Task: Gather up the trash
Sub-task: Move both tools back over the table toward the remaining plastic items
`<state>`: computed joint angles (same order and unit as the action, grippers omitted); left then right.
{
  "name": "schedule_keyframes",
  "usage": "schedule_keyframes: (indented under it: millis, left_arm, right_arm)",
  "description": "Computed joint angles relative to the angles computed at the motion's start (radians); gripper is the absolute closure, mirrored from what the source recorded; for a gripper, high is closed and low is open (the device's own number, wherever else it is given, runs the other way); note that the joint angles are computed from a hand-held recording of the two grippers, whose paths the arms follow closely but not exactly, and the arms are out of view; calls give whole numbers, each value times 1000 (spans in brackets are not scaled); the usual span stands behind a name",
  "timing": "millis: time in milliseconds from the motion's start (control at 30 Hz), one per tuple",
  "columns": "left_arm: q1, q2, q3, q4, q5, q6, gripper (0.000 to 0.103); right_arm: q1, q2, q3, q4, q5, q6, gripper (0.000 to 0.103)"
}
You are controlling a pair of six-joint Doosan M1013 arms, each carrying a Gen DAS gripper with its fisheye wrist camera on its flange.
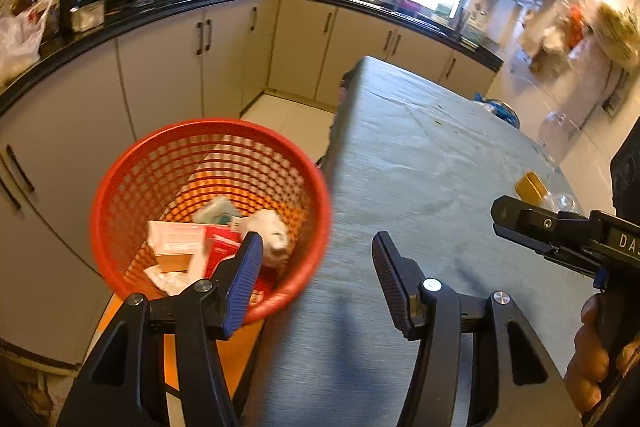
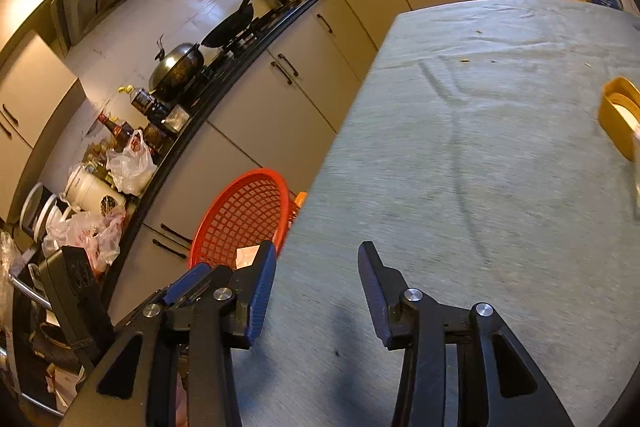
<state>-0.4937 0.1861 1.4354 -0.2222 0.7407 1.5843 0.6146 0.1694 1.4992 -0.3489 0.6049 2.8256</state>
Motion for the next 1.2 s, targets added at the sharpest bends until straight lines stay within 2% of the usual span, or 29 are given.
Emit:
schedule_keyframes:
  millis: [367, 500, 667, 767, 900, 967, 1067, 1200]
  left_arm:
    - [-86, 11, -25, 31, 38, 38, 47]
    - [-118, 17, -33, 45, 56, 50, 47]
    - [-156, 28, -50, 45, 82, 74, 47]
    - [-176, 37, -63, 31, 104, 93, 46]
    - [-198, 50, -81, 12, 132, 113, 46]
    - [-205, 51, -82, 6, 137, 121, 46]
    - [-223, 57, -93, 17, 146, 127, 46]
    - [-233, 68, -113, 15, 165, 132, 46]
  right_arm:
    - [1, -119, 138, -162, -33, 205, 57]
    - [4, -182, 202, -261, -26, 320, 57]
    - [29, -276, 277, -462, 82, 527, 57]
    - [52, -333, 317, -558, 217, 635, 53]
    - [65, -369, 344, -565, 422, 681, 47]
    - [52, -384, 362, -543, 451, 688, 47]
    - [23, -401, 389, -507, 453, 677, 47]
    - [-8, -382, 380, -462, 455, 576, 47]
